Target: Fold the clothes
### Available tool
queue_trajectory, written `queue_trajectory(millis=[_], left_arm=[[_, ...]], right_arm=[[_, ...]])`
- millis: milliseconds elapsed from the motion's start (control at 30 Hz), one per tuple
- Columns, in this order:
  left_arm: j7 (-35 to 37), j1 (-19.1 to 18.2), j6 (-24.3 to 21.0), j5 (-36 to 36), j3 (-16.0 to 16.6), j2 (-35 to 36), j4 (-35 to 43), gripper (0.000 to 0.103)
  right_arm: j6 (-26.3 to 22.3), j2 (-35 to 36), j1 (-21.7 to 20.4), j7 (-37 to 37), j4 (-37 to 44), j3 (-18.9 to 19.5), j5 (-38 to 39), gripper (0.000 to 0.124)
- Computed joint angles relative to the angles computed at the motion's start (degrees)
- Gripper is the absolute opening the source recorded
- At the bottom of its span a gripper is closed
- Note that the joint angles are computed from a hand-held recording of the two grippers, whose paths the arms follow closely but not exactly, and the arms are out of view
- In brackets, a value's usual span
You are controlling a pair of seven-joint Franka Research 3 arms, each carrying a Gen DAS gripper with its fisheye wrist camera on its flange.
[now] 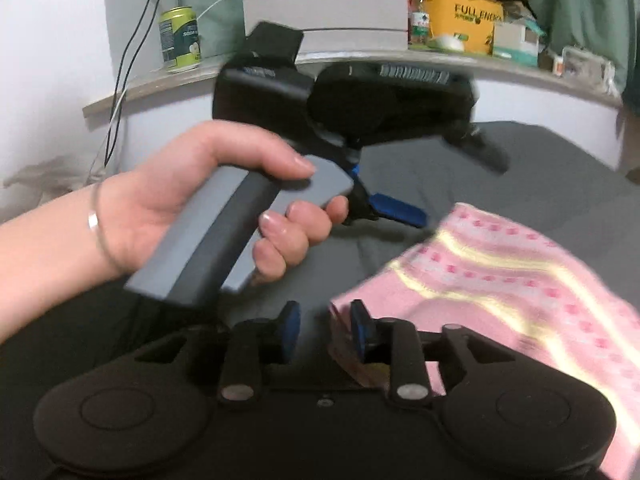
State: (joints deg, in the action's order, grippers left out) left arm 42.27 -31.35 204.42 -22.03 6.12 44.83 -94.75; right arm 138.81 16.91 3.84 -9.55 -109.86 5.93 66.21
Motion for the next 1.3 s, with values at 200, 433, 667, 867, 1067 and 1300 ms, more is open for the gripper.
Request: queue_trajectory(millis=[200,433,667,867,1067,1300], left_arm=[[1.9,-3.2,-4.2,-0.7,4.2,-0.9,-0.1,0.044],[-0.6,-7.8,-7.5,-0.5,10.6,-0.6,0.1,0.007],[-6.6,-20.5,-14.3,-5.4,27.2,2.5,-0.2,0.004],[-10.4,-17.3,-17.4,-1.2,24.4,1.3,-0.3,0.005],[-18.6,-22.6,-9.6,-2.9,29.1,0.8,-5.9,0.005],[-14.3,-9.9,1.1,17.0,13.8,-4.3,-5.6,0.006]], right_arm=[[4.5,-2.0,-2.1,-2.1,-1.3,-1.6,4.9,0.040],[13.4,0.8,-1.7,-13.0,-0.7,0.2,12.8,0.043],[12.9,5.0,-0.6,-4.8,2.0,0.4,9.7,0.051],[14.2,4.9,-1.3,-7.5,0.9,2.2,9.6,0.059],[11.5,2.9,-3.9,-10.3,2.8,1.0,15.1,0.060],[10.6,12.7,-6.4,15.5,15.5,-2.1,5.1,0.057]])
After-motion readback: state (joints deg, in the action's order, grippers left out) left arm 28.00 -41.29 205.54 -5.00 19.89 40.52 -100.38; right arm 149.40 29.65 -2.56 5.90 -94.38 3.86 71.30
